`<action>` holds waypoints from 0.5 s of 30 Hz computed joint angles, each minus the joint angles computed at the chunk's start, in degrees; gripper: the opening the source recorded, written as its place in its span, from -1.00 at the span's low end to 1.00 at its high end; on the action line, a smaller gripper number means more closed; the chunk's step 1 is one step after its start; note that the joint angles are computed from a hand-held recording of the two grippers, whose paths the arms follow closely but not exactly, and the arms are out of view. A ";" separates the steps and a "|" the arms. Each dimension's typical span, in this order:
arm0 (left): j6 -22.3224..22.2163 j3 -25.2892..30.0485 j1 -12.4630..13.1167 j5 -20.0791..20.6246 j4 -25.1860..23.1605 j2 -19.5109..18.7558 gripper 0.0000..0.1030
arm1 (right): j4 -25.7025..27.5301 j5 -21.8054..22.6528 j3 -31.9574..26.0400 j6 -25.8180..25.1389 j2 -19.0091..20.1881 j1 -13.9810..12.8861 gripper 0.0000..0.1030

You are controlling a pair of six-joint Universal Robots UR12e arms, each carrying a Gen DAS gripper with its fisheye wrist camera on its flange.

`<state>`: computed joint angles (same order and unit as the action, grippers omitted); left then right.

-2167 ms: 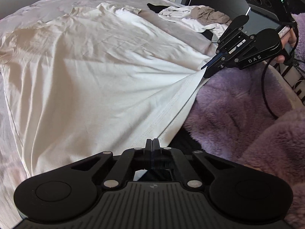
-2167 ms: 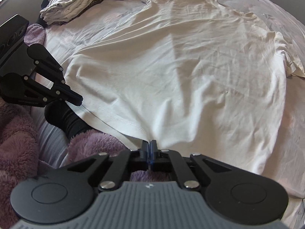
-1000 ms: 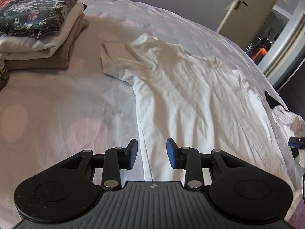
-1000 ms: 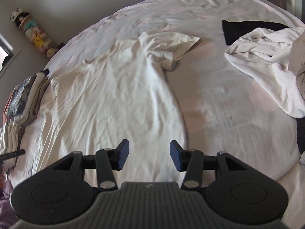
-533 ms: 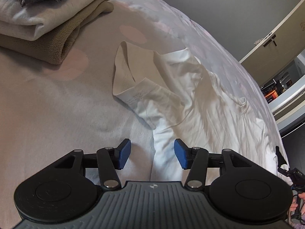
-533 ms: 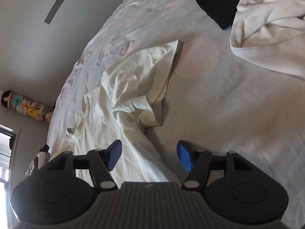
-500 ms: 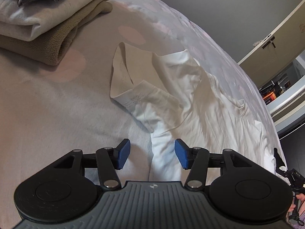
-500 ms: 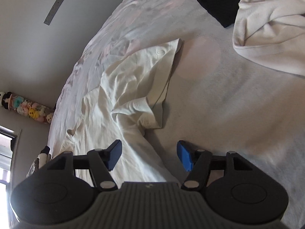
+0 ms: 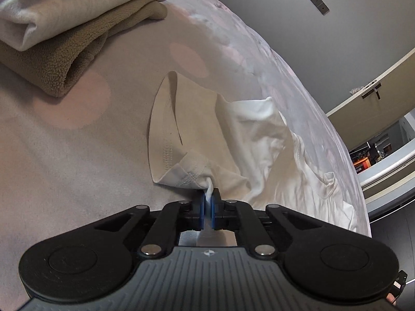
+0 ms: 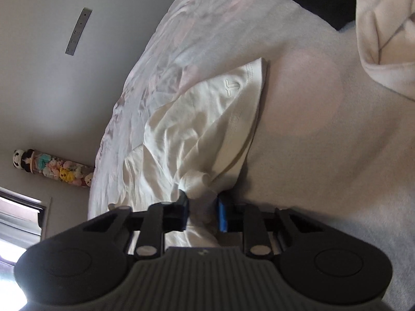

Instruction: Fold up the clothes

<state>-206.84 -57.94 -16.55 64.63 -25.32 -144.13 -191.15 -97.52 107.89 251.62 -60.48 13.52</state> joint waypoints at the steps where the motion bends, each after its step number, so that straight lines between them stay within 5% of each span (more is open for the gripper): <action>1: 0.76 0.05 -0.12 0.97 0.10 0.17 -0.97 | 2.11 -2.20 -0.53 -2.47 -0.34 0.45 -0.84; 6: 2.96 1.47 -0.44 5.58 -2.33 0.32 -0.97 | 9.05 -11.94 -1.74 -6.34 -1.80 1.39 -0.87; 9: 6.61 1.97 -0.96 7.53 -3.68 0.07 -0.97 | 11.92 -10.52 -1.77 -6.36 -2.05 0.80 -0.87; 12: 5.77 1.87 -0.90 6.94 -3.65 0.11 -0.95 | 10.04 -8.35 -0.75 -5.42 -1.98 0.40 -0.83; 14: 5.42 1.80 -0.67 5.74 -4.19 0.26 -0.85 | 6.86 -5.30 0.68 -3.51 -2.09 -0.11 -0.67; 15: 5.38 1.75 -0.51 4.97 -4.62 0.39 -0.79 | 5.30 -5.08 1.22 -2.91 -2.14 -0.09 -0.40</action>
